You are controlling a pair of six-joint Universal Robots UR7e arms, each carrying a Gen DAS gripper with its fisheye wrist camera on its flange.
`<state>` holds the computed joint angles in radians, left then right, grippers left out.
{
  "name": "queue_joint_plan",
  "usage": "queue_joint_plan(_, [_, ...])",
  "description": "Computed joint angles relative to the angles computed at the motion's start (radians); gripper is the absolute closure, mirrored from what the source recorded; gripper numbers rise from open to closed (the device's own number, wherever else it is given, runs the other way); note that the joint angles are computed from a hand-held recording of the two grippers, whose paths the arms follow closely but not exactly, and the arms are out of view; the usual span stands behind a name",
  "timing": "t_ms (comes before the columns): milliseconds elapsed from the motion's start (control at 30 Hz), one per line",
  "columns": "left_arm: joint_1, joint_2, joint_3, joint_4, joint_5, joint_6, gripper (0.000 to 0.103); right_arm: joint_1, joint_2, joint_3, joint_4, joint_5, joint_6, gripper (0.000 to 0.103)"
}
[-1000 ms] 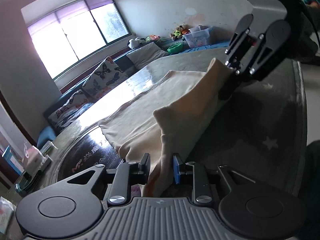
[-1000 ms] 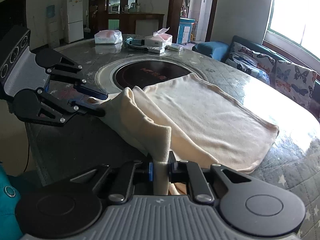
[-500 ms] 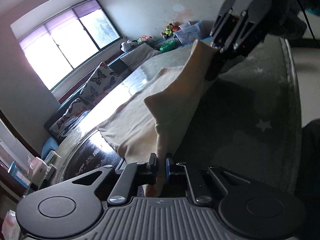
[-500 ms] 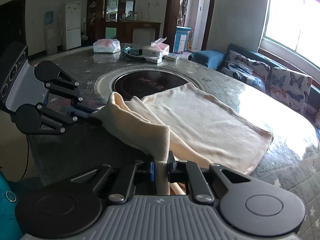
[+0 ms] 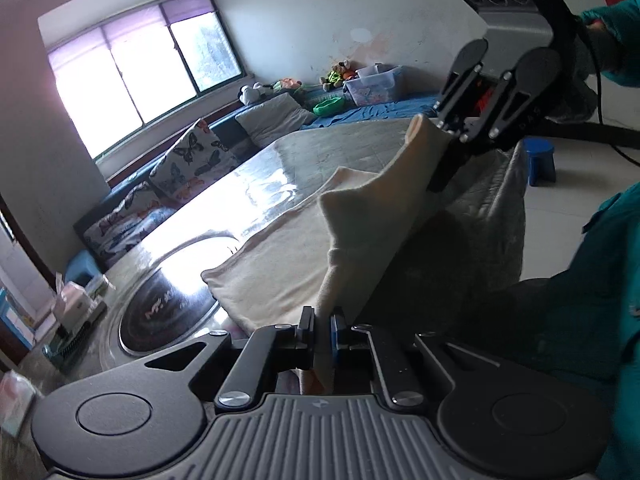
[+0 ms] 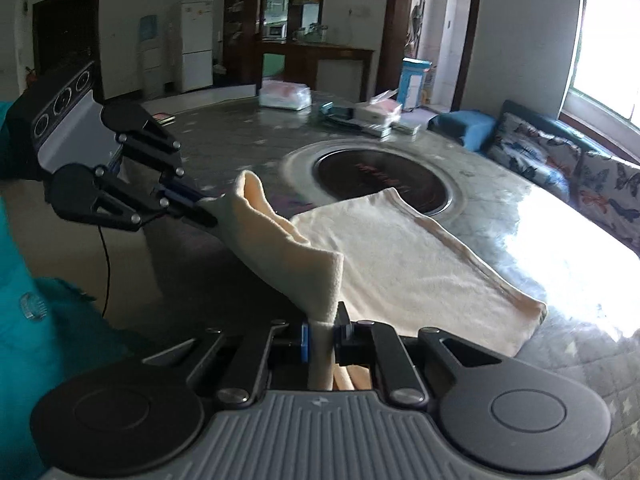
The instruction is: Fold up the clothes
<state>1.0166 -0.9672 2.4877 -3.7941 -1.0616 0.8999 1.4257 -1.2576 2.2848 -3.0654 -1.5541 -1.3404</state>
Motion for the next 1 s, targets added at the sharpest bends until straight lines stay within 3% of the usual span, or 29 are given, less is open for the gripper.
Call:
queue_joint_plan(333, [0.033,0.11,-0.174,-0.057,0.004,0.061,0.096,0.024,0.038,-0.082,0.027,-0.005,0.101,0.093])
queue_joint_plan(700, [0.137,0.273,-0.573,0.202,0.027,0.026,0.096,0.045,0.243,-0.416,0.14,-0.074,0.217,0.093])
queue_joint_plan(933, [0.177,0.371,-0.722,0.267,0.073,-0.012,0.096,0.017,0.387,-0.543,0.066,-0.094,0.318,0.091])
queue_joint_plan(1000, [0.179,0.381,-0.733,0.268,0.084,-0.02,0.096,0.004,0.415,-0.55,0.009,-0.087,0.339,0.082])
